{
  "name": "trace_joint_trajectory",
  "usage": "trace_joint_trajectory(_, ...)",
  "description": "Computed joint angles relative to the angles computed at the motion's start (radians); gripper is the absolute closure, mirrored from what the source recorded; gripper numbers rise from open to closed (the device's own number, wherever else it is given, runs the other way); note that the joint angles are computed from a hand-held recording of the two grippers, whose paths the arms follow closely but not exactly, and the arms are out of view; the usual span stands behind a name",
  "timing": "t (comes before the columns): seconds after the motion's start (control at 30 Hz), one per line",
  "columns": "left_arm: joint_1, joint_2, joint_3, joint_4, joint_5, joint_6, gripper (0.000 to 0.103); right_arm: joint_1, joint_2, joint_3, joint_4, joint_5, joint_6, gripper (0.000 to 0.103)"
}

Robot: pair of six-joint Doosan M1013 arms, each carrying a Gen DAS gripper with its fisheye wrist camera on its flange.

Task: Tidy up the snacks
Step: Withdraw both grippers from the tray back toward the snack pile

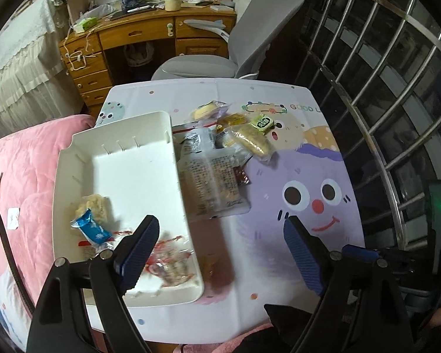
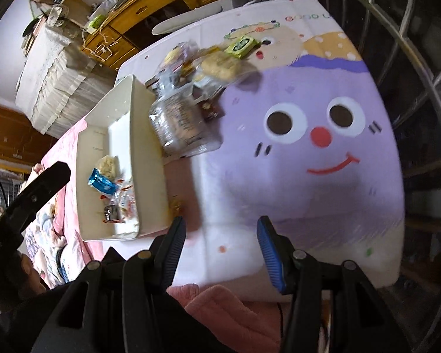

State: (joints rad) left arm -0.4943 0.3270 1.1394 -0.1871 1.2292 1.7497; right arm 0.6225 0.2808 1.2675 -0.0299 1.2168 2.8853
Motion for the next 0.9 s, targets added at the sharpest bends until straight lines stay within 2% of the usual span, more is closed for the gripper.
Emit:
trace_joint_trajectory(0.3,-0.104,0.013,0.016,0.195,-0.061,-0.226,0.017,-0.038,-0.055,0.086,-0.080,-0.025,-0.185,0.052)
trace_joint_trajectory(0.47,-0.144,0.031,0.019,0.297,-0.070,-0.296,0.015,-0.052,-0.069,0.124,-0.160,-0.068,-0.240,0.052)
trace_joint_trajectory(0.67,-0.164,0.067,0.013,0.336,-0.053,-0.353,0.015,-0.065,-0.064,0.149,-0.268,-0.141,-0.289,0.052)
trace_joint_trajectory(0.9,-0.159,0.120,-0.014,0.351,-0.030,-0.440,0.015,-0.080,-0.039,0.159,-0.376,-0.218,-0.387,0.052)
